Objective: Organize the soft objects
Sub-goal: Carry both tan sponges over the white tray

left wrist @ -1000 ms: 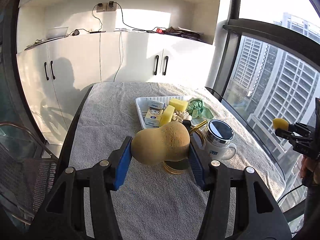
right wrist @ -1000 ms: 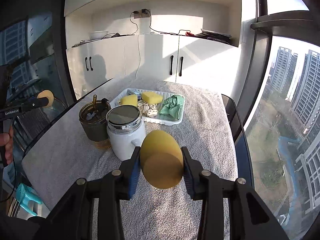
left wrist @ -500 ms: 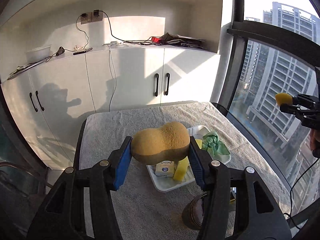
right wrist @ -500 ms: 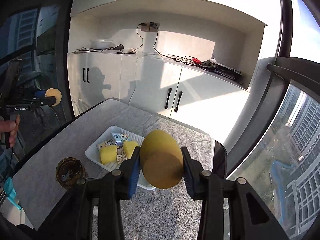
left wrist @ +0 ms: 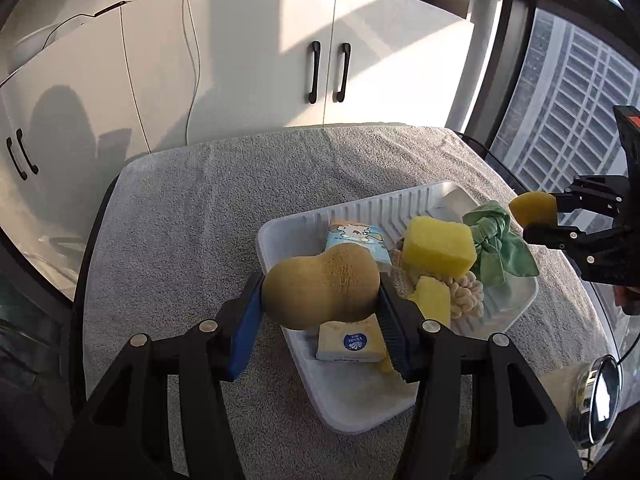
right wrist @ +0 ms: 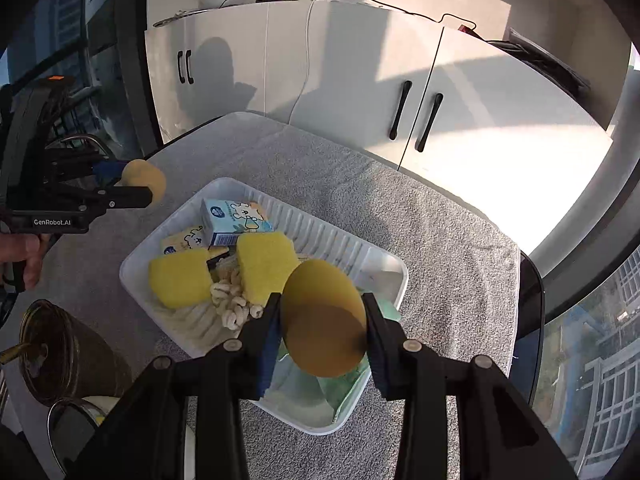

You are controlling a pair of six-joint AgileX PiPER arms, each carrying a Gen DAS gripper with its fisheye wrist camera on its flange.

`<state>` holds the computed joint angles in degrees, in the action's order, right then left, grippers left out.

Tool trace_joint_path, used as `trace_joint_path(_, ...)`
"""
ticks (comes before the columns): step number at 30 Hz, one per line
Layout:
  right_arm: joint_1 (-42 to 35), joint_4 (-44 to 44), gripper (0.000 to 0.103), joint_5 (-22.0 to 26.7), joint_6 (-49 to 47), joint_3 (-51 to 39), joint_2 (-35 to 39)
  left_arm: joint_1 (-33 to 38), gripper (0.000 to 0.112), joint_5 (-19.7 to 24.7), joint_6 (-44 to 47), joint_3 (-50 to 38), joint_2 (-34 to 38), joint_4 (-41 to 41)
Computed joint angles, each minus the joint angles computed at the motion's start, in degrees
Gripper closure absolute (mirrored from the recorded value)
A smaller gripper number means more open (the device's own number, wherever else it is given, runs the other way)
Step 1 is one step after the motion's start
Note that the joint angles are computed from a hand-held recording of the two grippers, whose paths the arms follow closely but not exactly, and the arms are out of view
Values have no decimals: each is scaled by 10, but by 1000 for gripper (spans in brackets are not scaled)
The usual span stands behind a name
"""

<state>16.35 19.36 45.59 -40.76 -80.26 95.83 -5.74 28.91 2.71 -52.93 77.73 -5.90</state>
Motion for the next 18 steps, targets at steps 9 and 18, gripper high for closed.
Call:
trace_joint_path(9, 15, -2, 62, -50, -18, 41, 42, 0, 60, -49, -10, 0, 72, 18)
trace_joint_path(18, 27, -5, 62, -69, -28, 65, 55, -16, 57, -69, -38, 3, 99, 50)
